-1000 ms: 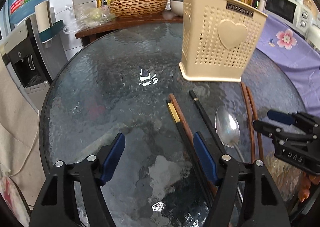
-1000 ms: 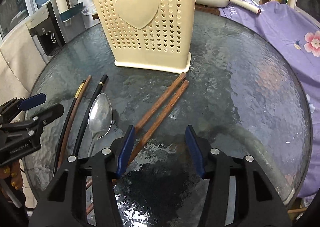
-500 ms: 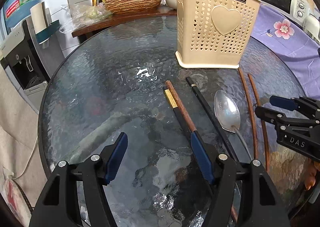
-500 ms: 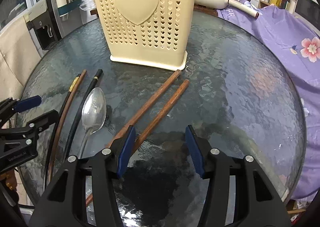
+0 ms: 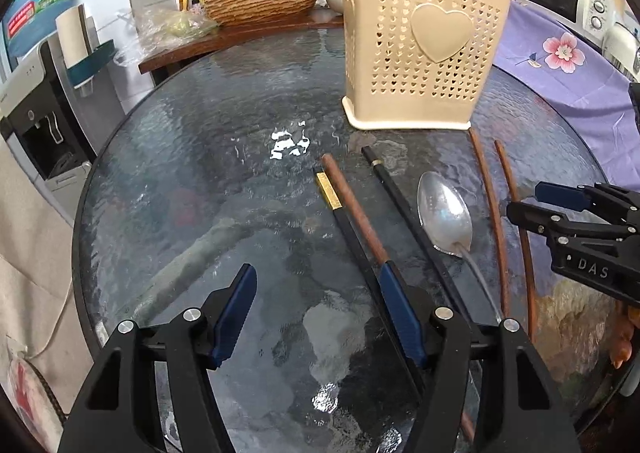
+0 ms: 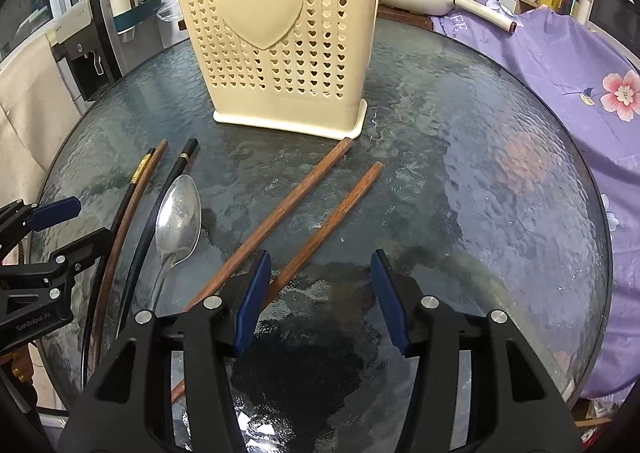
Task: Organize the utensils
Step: 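Close the left gripper on the gold-tipped chopstick while the right grasps a wooden chopstick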
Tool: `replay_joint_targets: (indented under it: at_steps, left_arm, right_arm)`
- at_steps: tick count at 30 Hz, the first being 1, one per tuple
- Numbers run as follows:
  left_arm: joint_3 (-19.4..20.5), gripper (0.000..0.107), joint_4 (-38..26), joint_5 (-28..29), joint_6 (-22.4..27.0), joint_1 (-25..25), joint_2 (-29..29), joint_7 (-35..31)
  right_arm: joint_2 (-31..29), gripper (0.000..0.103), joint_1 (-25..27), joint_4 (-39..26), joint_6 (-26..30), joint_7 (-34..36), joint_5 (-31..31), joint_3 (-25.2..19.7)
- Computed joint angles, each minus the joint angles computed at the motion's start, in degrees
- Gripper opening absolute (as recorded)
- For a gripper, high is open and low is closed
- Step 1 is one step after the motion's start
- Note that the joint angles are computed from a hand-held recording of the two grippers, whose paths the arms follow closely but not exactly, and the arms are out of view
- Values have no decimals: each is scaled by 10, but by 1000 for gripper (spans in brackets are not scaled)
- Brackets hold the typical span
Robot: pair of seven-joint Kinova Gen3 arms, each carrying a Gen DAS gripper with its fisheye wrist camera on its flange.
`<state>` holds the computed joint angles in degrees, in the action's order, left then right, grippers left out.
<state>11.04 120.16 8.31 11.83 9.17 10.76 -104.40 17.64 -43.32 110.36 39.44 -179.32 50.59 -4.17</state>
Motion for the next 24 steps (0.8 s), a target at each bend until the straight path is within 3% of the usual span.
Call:
replay_joint_targets:
  at_steps: [7,11,24]
  left_arm:
    - [-42,61,-16,-47,9,45,11,57]
    - [-33,54,-38,-49,24,35,24,62]
    - [-39,25,-104,-68,71,41,57,77]
  right_arm:
    - [5,52,6,-14,12,26,-18,-3]
    - [9,51,18,-25,4,46,-35,2]
    - [44,17,59,-102,8,164,-118,29]
